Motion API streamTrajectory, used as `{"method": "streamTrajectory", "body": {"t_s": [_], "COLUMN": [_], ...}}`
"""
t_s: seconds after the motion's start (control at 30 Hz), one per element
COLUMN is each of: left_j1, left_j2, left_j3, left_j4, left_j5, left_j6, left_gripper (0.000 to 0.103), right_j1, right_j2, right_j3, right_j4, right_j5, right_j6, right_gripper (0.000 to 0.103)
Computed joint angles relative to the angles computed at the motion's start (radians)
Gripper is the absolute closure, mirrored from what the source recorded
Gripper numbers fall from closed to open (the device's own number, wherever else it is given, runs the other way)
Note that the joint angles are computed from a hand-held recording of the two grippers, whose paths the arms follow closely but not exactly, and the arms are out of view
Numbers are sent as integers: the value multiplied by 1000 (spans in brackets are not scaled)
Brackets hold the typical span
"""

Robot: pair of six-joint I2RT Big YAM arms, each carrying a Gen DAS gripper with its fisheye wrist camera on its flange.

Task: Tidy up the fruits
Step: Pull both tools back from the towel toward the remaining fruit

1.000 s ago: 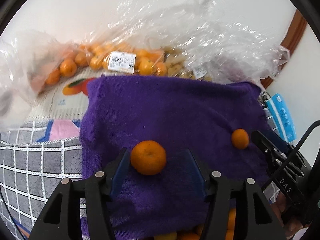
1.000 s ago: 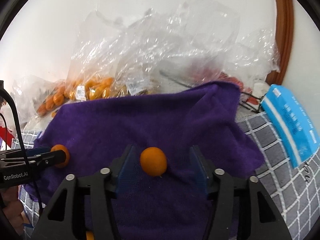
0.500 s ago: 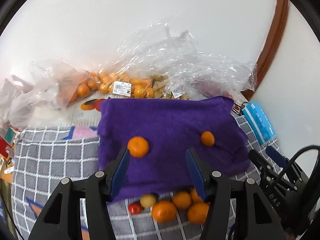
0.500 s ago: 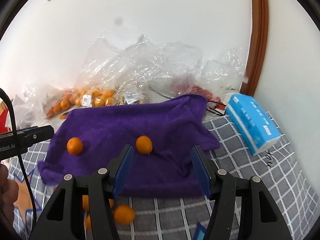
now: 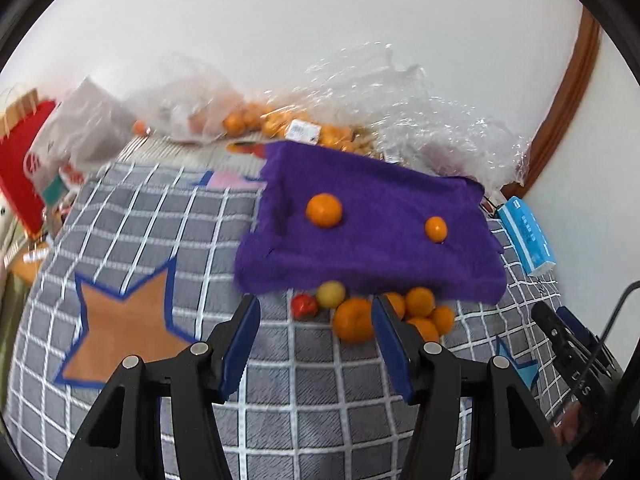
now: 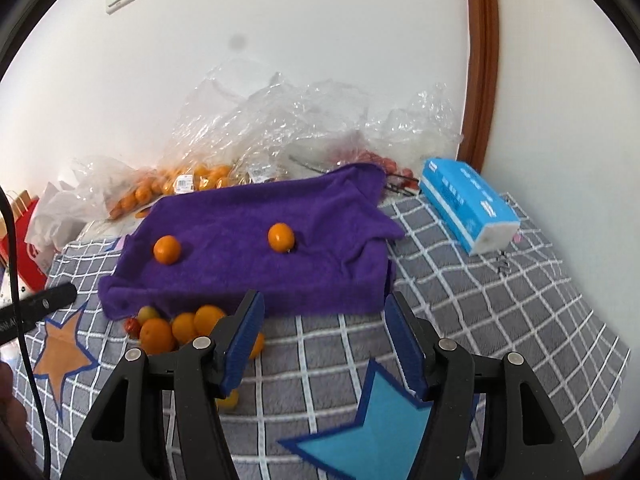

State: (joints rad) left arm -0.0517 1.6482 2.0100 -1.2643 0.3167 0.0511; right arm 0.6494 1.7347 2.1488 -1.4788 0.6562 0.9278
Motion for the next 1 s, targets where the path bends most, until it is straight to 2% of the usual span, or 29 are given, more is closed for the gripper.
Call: {"method": "streamTrajectory", "body": {"t_s": [0.17,0.37,0.5,0.67,0.77,0.83,0.9,0.93,1.0], "left_j1": [23,33,51,64,76,80,80,80,80], "left_j2": [-38,-38,-28,-32,-49,-45,-43,-43,-42], "left_j3": [-107,-154,-154,-174,-205,-201,-197,-196,-193], "left_j4": [40,39,27,28,55,44,39,41,42], "left_j5": [0,-68,-64,-67,-54,-46,-46,-47,-42], "left_j6": [26,110,113,122,106,107,108,107,103], "left_gripper": [48,48,48,48,48,48,48,48,48], "right_j1": [28,41,48,55,54,52,47,43,45], "right_j2": [-35,-34,-37,-19,7,22,48,64,40], "right_j3": [-85,-144,-180,-188,-171,-163,-140,-123,-159], "right_j4": [63,132,194,248,245,242,209,183,232], "right_j5": [-23,-72,-119,-176,-201,-216,-235,-246,-231], "right_j6": [-20,-44,-56,-91,-108,-114,-116,-119,-128], "right_gripper": [41,41,43,51,53,53,59,78,77]}}
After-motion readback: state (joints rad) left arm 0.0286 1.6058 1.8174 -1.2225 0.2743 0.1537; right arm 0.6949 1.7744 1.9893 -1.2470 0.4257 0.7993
